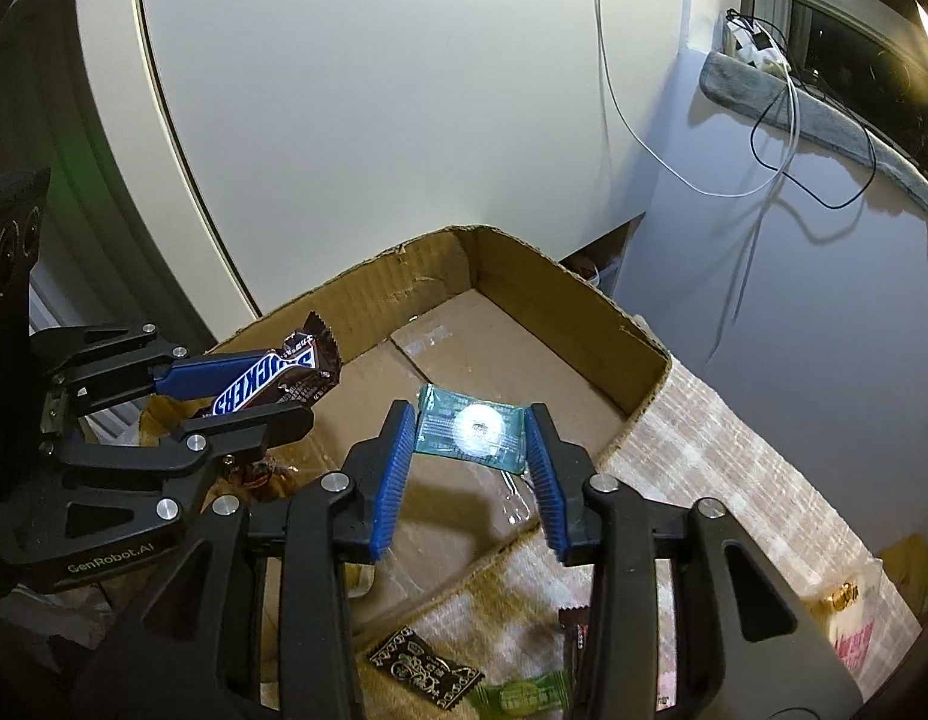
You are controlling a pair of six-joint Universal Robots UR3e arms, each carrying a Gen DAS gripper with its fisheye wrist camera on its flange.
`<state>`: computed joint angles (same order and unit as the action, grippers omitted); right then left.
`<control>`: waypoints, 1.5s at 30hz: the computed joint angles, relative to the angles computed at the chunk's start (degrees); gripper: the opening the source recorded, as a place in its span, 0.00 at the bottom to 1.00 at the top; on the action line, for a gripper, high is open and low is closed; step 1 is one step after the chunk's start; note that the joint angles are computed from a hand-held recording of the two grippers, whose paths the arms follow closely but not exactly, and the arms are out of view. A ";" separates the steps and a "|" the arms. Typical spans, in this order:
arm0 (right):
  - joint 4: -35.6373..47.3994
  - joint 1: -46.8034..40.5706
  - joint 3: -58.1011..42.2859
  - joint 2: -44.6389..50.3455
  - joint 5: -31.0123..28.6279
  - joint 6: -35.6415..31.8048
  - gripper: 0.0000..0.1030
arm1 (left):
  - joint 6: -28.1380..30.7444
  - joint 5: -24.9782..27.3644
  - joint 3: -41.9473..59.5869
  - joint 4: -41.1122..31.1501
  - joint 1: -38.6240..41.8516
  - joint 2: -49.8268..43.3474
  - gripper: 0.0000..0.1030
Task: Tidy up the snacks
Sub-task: 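Lower the Snickers and teal mint into the box and open both tools, then grasp the bagged toast loaf with the right tool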
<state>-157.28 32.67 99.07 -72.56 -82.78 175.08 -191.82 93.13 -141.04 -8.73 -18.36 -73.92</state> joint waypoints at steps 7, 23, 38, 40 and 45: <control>-0.74 -0.31 0.61 -0.60 -0.47 0.35 0.58 | -0.34 1.64 -0.16 -0.02 -0.60 0.88 0.52; -1.55 -7.71 12.48 -13.06 2.64 -0.06 0.85 | -4.10 5.65 3.78 -1.46 -7.33 -0.66 0.70; 17.48 -39.78 30.39 -38.69 19.52 -15.67 0.86 | -10.97 7.10 18.00 0.81 -20.41 -17.84 0.77; 21.02 -44.54 30.88 -39.98 22.01 -18.67 0.86 | -11.52 6.57 20.18 0.85 -21.50 -20.48 0.77; 30.26 -54.68 30.39 -40.00 25.97 -26.71 0.86 | -13.04 5.11 26.83 0.50 -24.01 -27.62 0.77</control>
<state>-127.01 -22.01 129.46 -112.56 -56.80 148.37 -204.86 98.24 -114.21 -8.23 -42.37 -101.55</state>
